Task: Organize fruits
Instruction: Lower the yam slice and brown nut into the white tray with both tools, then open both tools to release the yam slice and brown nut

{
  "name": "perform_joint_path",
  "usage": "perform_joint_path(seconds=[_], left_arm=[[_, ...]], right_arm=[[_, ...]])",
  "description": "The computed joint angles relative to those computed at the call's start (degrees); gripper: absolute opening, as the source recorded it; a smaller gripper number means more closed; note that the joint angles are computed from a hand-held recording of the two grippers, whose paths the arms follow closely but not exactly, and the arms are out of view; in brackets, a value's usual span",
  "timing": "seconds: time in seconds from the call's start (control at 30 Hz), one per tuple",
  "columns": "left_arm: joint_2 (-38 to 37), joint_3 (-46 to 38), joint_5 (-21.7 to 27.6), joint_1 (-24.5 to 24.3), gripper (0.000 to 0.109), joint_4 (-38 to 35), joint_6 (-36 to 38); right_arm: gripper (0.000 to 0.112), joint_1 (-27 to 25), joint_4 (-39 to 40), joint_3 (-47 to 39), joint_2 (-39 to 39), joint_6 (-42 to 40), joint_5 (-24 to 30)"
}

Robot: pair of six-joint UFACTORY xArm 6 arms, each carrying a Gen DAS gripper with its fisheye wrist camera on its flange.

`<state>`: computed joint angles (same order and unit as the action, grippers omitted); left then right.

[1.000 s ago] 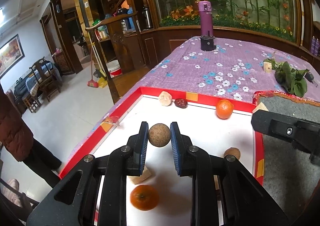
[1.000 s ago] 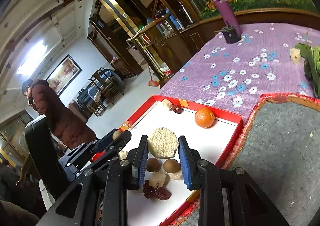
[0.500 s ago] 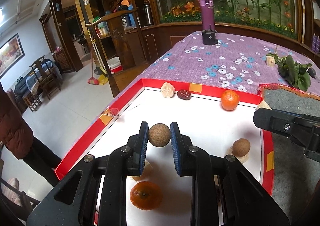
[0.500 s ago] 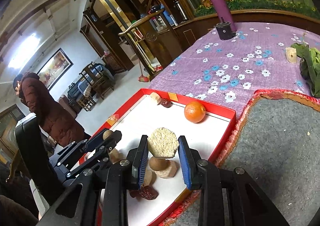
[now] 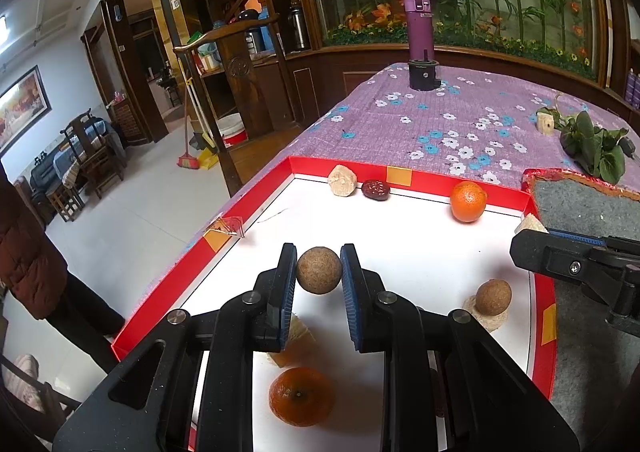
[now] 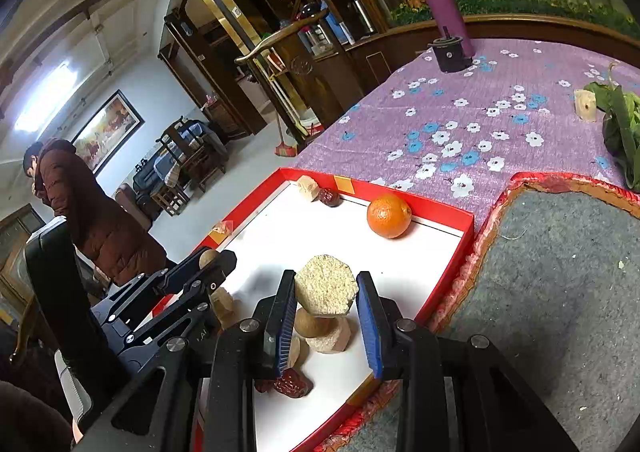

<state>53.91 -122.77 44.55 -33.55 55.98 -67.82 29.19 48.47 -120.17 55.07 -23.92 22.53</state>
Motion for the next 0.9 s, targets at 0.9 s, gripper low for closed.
perform_joint_path(seconds=[0.9], left_arm=[[0.4,-0.3,1.4,-0.3,0.022,-1.0,-0.4]], right_arm=[[0.030,0.6,-10.9,-2.4,1.9,7.9,0.5]])
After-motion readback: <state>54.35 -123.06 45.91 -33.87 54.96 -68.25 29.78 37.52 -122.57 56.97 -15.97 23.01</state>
